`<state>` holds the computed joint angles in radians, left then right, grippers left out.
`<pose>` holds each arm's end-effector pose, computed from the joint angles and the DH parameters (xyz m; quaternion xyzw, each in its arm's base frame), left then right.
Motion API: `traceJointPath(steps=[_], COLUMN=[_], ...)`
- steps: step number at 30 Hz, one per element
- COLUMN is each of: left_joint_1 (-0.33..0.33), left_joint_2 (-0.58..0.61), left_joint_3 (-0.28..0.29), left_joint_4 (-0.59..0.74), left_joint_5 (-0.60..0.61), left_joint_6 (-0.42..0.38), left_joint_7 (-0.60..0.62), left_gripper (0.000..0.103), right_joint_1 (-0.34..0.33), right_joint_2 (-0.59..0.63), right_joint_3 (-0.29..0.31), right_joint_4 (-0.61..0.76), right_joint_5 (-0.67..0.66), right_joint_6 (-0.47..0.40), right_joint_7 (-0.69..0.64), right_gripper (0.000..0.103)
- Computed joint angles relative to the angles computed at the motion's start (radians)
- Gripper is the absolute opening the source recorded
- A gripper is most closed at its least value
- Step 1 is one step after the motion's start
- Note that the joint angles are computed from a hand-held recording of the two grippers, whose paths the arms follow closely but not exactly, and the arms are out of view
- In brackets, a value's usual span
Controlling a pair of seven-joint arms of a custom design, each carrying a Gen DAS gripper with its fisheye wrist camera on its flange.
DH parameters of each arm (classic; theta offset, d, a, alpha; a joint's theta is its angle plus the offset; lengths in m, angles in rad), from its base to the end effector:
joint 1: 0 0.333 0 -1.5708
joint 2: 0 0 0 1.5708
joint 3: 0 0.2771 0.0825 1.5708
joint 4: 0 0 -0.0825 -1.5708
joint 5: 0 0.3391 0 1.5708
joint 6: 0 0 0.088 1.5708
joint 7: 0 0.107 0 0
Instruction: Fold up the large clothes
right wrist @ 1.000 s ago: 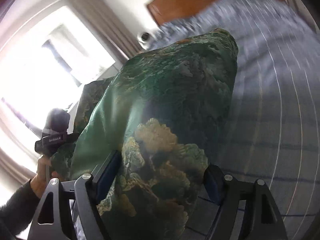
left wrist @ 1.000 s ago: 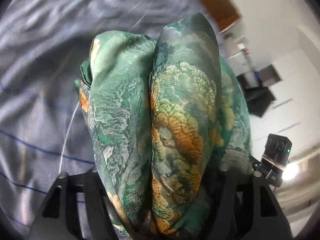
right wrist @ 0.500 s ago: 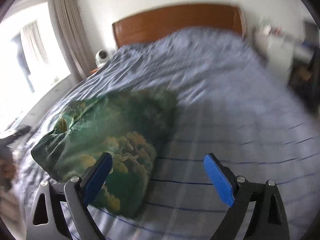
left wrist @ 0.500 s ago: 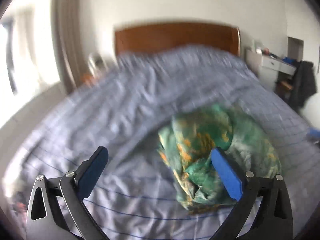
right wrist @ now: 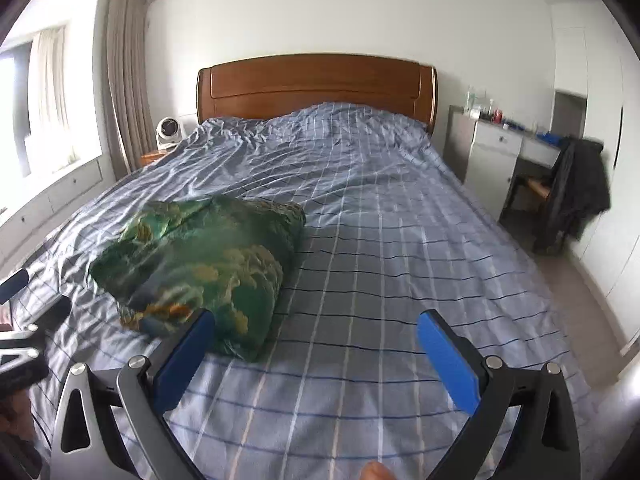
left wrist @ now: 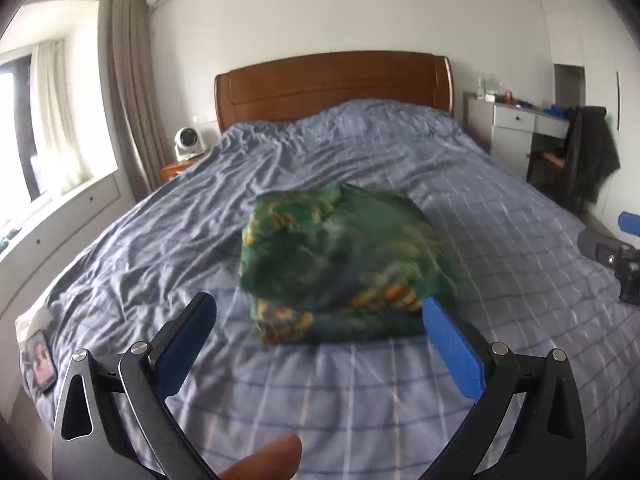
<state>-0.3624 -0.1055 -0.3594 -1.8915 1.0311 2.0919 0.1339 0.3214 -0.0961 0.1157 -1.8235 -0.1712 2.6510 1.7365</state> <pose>0.4163 -0.3209 0.5711 -0.7001 0.5177 -0.2582 0.4185 0.4876 0.2365 0.6502 -0.7414 0.4982 -0.2724 0.3577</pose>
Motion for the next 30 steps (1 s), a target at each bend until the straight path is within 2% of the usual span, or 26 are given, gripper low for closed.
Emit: traceJointPath(steps=[4,6,10,13,14,21,28,30], left_joint_1=[-0.008,-0.011,-0.055,-0.102,-0.112,-0.137,-0.146,-0.143], left_joint_2=[-0.020,-0.015,0.068,0.117,0.123,0.128,0.130,0.121], left_joint_3=[-0.007,-0.017,-0.051,-0.039,-0.029,0.009,0.011,0.014], left_joint_4=[-0.011,0.004,0.111,0.177,0.186,0.200,0.211,0.201], left_joint_5=[-0.039,-0.049,0.000,-0.011,-0.024,-0.124,-0.137,-0.148], left_joint_6=[0.048,0.033,-0.160,-0.262,-0.271,-0.263,-0.285,-0.265], left_joint_7=[-0.066,-0.068,-0.024,-0.003,0.001,0.027,0.042,0.038], left_gripper=[0.103,0.103,0.103,0.103,0.103,0.103,0.103,0.103], right_joint_1=[0.003,0.001,-0.013,-0.012,-0.013,0.000,0.000,0.004], right_joint_2=[-0.100,-0.132,-0.160,-0.173,-0.177,-0.195,-0.206,-0.200], right_joint_3=[0.007,0.009,0.026,0.030,0.033,0.035,0.038,0.039], right_joint_4=[-0.100,-0.136,-0.164,-0.179,-0.182,-0.194,-0.199,-0.190], right_joint_5=[-0.010,-0.001,-0.012,-0.006,-0.011,-0.005,0.011,0.014], right_joint_6=[-0.004,-0.001,-0.019,-0.019,-0.021,-0.048,-0.066,-0.081], right_joint_7=[-0.010,-0.018,0.007,0.014,0.016,-0.005,-0.020,-0.026], right_gripper=[0.103,0.103,0.103,0.103,0.103,0.103,0.103,0.103])
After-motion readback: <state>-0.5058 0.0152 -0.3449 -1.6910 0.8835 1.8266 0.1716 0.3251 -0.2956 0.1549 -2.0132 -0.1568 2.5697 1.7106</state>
